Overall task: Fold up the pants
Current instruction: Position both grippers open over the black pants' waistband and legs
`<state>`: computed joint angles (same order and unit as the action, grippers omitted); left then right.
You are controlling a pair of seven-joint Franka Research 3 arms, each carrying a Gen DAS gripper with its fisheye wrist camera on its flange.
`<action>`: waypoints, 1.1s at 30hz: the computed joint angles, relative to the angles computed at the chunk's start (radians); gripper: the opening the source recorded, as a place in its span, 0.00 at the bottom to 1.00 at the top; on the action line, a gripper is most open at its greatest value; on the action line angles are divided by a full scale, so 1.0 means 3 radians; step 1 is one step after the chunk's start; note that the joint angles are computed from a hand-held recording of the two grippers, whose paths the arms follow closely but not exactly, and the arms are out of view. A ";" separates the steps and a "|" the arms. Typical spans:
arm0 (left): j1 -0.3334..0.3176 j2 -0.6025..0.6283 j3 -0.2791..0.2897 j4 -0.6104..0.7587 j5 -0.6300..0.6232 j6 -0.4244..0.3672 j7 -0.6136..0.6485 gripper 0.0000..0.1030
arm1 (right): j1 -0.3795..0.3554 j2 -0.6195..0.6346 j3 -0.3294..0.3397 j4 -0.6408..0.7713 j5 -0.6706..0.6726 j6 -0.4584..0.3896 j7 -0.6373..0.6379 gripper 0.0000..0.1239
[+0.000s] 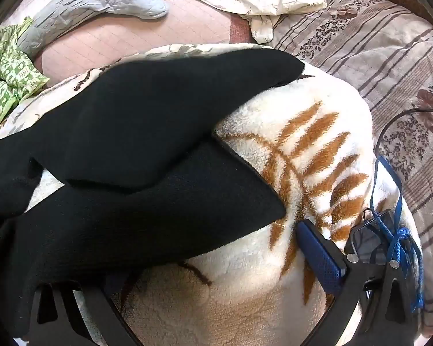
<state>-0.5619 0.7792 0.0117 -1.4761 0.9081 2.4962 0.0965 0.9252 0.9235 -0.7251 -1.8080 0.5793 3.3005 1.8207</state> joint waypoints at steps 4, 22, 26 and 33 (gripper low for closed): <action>0.0008 0.0018 -0.0015 0.0038 -0.0046 -0.0018 0.0043 1.00 | -0.0006 -0.0005 0.0014 -0.0004 0.0022 0.0014 -0.0021 0.83; -0.0140 -0.0976 -0.0054 -0.0947 0.0481 -0.0098 -0.0388 1.00 | 0.0082 -0.1214 0.0424 -0.1091 -0.0346 0.0318 -0.0415 0.83; -0.0084 -0.1124 -0.0142 -0.1054 0.0851 -0.0015 -0.0691 1.00 | -0.0190 -0.1506 0.0896 -0.1371 -0.0442 0.0930 -0.0422 0.83; 0.0020 -0.1065 -0.0270 -0.1042 0.1571 0.0193 -0.1430 1.00 | -0.0282 -0.1352 0.1164 -0.1123 -0.0109 0.1101 -0.0761 0.83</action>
